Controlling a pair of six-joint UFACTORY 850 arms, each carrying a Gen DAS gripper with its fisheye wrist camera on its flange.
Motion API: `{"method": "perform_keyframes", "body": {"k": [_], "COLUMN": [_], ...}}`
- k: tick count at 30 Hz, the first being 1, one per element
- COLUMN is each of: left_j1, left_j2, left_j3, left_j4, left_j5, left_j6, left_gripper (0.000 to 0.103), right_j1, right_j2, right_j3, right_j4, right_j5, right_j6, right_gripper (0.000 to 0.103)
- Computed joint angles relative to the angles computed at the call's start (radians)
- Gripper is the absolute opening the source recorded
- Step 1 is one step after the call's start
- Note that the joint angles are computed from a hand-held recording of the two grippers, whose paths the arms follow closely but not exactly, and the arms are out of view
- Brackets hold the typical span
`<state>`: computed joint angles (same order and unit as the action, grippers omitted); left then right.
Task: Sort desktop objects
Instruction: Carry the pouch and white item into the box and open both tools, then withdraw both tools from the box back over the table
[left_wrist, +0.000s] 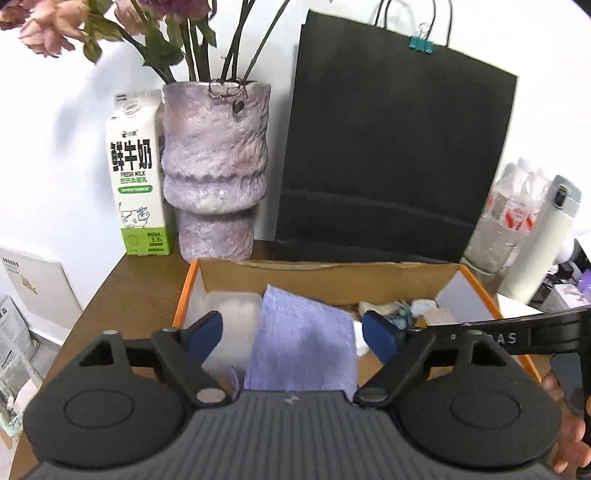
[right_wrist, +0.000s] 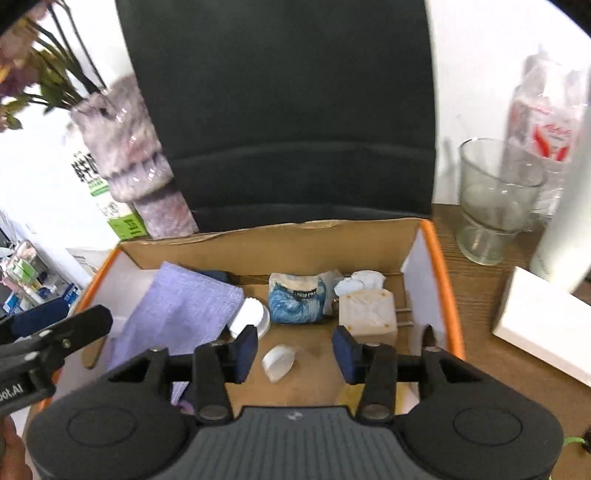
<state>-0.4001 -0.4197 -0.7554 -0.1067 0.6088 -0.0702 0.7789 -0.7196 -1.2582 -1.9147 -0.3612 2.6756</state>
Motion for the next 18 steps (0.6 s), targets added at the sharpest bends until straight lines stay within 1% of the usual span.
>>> {"method": "perform_keyframes", "body": {"k": [2, 4, 7, 9, 11, 13, 16, 18], "left_j1": [-0.011, -0.028, -0.050, -0.075, -0.098, -0.123, -0.170, -0.213], "left_j2": [0.027, 0.059, 0.104, 0.140, 0.173, 0.204, 0.234, 0.247], "left_j3": [0.036, 0.080, 0.148, 0.208, 0.264, 0.327, 0.409, 0.469], "left_j4": [-0.006, -0.010, -0.004, -0.020, -0.030, -0.041, -0.085, -0.132], "left_j5": [0.003, -0.001, 0.007, 0.037, 0.062, 0.095, 0.143, 0.195], "left_j6": [-0.005, -0.009, -0.031, -0.042, -0.058, -0.069, -0.065, -0.052], "left_gripper": [0.089, 0.091, 0.094, 0.097, 0.098, 0.100, 0.101, 0.101], "right_j1": [0.028, 0.064, 0.126, 0.174, 0.233, 0.293, 0.373, 0.434], "right_j2": [0.034, 0.069, 0.103, 0.122, 0.137, 0.151, 0.168, 0.169], "right_j3": [0.041, 0.093, 0.147, 0.182, 0.218, 0.259, 0.312, 0.337], "right_j4": [0.035, 0.028, 0.091, 0.135, 0.164, 0.176, 0.197, 0.226], "right_j5": [-0.046, -0.099, -0.175, -0.235, -0.314, -0.388, -0.450, -0.505], "right_j6": [-0.022, 0.009, -0.017, -0.041, -0.037, 0.001, 0.058, 0.081], "right_gripper": [0.053, 0.057, 0.057, 0.059, 0.063, 0.070, 0.071, 0.071]}}
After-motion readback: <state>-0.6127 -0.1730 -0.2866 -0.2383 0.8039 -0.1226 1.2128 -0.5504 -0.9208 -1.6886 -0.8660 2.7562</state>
